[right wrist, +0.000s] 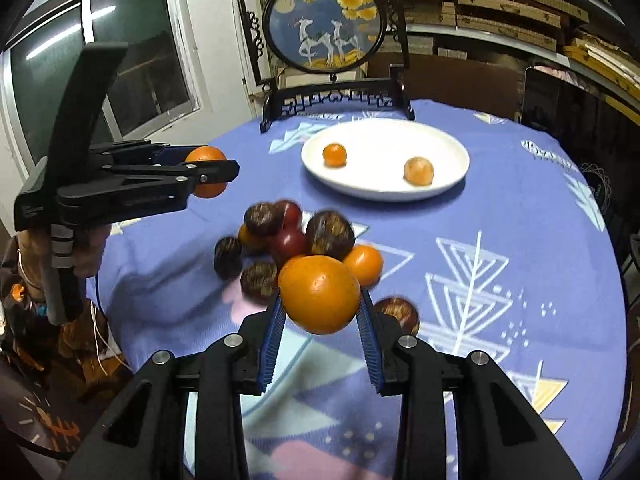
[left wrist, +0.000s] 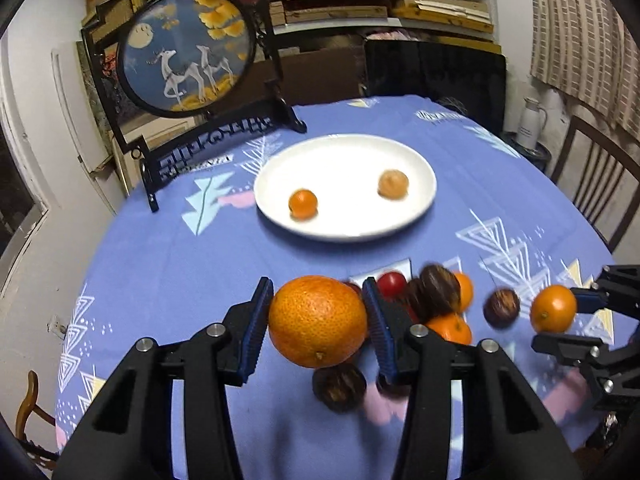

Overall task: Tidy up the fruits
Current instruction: 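Carry both oranges onto the plate and release them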

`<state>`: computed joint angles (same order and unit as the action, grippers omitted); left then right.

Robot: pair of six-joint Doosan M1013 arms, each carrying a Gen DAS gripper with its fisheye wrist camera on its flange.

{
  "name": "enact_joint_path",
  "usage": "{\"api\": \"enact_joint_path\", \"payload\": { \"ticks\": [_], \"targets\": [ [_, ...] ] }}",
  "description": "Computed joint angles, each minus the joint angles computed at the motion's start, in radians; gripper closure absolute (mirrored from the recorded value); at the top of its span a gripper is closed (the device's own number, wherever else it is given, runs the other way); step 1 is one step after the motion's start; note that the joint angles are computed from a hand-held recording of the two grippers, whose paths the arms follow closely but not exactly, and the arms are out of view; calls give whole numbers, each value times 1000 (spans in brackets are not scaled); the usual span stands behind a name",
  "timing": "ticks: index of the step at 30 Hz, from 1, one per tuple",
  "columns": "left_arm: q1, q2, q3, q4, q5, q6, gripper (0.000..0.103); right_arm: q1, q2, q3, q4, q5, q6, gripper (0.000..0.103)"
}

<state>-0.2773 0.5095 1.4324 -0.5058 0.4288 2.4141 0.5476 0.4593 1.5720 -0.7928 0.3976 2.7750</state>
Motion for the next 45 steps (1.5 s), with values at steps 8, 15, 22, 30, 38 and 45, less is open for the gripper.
{"api": "enact_joint_path", "payload": {
  "ticks": [8, 15, 22, 30, 38, 45],
  "targets": [
    [-19, 38, -72, 97, -18, -123, 58, -22, 4, -39, -72, 5, 32, 67],
    [-31, 76, -126, 161, -16, -178, 58, -50, 26, -84, -57, -5, 10, 67],
    [-37, 117, -189, 183, 13, -195, 58, -72, 50, -117, -14, -20, -25, 67],
    [-43, 155, -241, 208, 43, -233, 58, -86, 84, -165, 17, 1, -59, 67],
    [-48, 210, -345, 270, 101, -338, 58, -111, 107, -208, -59, -29, 30, 66],
    [-56, 284, -488, 339, 185, -459, 58, -137, 156, -299, 24, 22, -53, 66]
  ]
}}
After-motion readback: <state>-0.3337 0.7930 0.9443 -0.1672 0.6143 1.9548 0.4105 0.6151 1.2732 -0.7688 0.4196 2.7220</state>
